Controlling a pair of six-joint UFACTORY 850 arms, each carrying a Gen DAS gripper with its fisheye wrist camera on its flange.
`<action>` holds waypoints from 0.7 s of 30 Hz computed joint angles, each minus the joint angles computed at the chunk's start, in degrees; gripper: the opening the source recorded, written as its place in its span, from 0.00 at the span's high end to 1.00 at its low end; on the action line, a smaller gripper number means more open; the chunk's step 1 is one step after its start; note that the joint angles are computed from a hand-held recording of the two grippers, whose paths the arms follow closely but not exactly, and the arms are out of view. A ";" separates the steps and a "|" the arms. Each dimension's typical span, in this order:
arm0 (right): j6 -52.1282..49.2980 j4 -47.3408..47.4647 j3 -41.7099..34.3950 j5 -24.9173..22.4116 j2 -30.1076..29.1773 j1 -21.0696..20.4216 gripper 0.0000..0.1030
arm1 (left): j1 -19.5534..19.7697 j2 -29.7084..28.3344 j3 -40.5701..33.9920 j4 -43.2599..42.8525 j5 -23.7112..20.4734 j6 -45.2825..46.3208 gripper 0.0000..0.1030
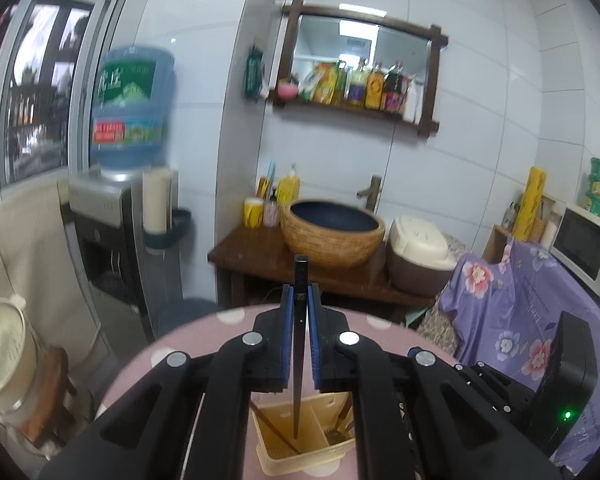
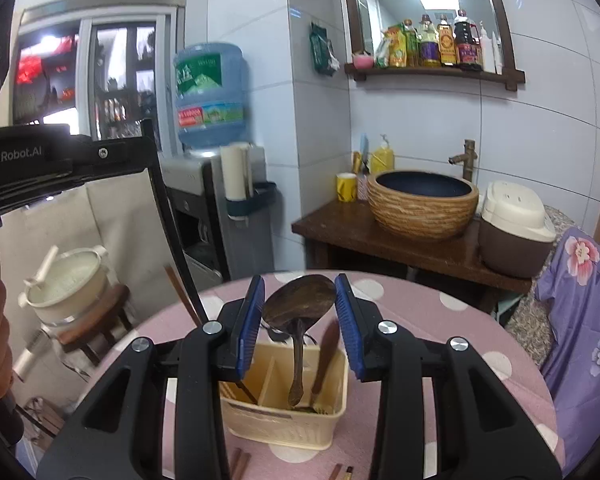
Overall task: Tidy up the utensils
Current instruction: 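Lower the spoon and chopstick into the holder and open both tools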
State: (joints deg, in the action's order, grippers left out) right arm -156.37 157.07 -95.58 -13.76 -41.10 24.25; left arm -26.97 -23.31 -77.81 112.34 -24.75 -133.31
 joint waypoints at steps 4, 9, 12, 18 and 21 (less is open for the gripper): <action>-8.07 8.03 -0.15 0.33 -2.76 0.34 0.64 | 0.53 -2.54 0.68 1.24 1.07 -3.44 0.92; -13.66 13.10 0.18 0.35 -4.27 0.67 0.64 | 0.50 -4.75 1.51 2.08 1.33 -5.21 0.92; -14.31 13.53 0.82 -0.43 -4.55 0.75 0.64 | 0.19 -5.69 1.72 1.51 0.35 -4.64 0.92; -22.32 19.97 3.03 -2.99 -3.86 1.26 0.58 | -0.11 -5.93 1.81 0.00 0.26 -2.57 0.92; -21.68 19.26 5.78 -5.75 -2.10 1.08 0.44 | -0.73 -4.15 3.74 2.79 -0.48 -3.76 0.80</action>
